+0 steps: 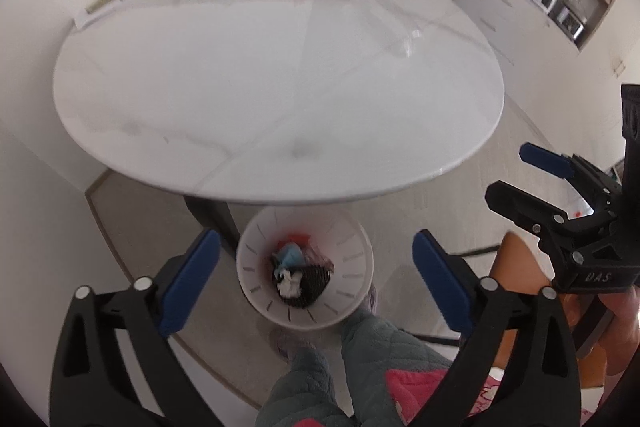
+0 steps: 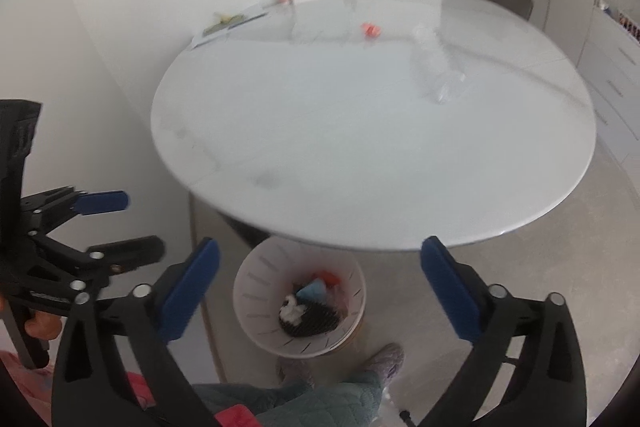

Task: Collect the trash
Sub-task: 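Move both open grippers back over the table toward the clear bottle, then close the left gripper on the pink paper while the right gripper grasps the clear bottle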

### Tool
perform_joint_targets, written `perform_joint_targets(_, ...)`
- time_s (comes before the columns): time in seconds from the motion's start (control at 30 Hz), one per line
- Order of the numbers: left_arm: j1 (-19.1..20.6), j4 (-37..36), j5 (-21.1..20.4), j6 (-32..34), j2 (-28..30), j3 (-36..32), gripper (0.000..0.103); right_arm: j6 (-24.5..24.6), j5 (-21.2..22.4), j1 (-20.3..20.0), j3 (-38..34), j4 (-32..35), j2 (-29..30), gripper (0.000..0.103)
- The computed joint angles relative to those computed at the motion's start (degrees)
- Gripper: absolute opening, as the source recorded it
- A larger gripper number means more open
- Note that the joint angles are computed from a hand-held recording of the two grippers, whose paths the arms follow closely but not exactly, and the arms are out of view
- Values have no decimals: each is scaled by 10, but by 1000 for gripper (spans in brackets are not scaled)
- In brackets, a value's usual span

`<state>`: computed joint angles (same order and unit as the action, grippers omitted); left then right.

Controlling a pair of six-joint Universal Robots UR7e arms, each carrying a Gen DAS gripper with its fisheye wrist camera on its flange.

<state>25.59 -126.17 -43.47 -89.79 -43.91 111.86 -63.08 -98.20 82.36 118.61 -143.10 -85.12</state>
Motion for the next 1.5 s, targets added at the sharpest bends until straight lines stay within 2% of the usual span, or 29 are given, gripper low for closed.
perform_joint_targets(0.13, 3, 40, 31, -20, -24, -7, 95, 26, -6, 20, -25, -15, 13, 101)
perform_joint_targets(0.23, 17, 43, 52, -15, -33, -14, 95, 47, -19, 32, -53, -27, 37, 101)
perform_joint_targets(0.47, 91, 66, 104, 41, -24, -81, 95, 79, -35, 53, -162, -26, 135, 101)
perform_joint_targets(0.53, 114, 69, 120, 67, -13, -112, 95, 84, -38, 58, -217, -8, 181, 101)
perform_joint_targets(0.67, 171, 83, 144, 123, 25, -202, 95, 80, -55, 68, -331, 42, 272, 101)
perform_joint_targets(0.83, 237, 14, 151, 248, 79, -299, 95, 92, -75, 78, -510, 128, 404, 101)
perform_joint_targets(1.0, 304, -73, 145, 391, 152, -424, 95, 111, -95, 78, -661, 197, 509, 101)
perform_joint_targets(1.1, 332, -92, 148, 447, 198, -505, 95, 129, -101, 77, -736, 236, 559, 101)
perform_joint_targets(1.2, 353, -91, 148, 491, 244, -591, 95, 144, -104, 76, -782, 261, 589, 101)
perform_joint_targets(1.33, 372, -47, 152, 522, 299, -701, 94, 153, -110, 75, -819, 290, 614, 101)
perform_joint_targets(1.5, 388, 9, 145, 541, 357, -818, 85, 150, -110, 75, -821, 294, 621, 101)
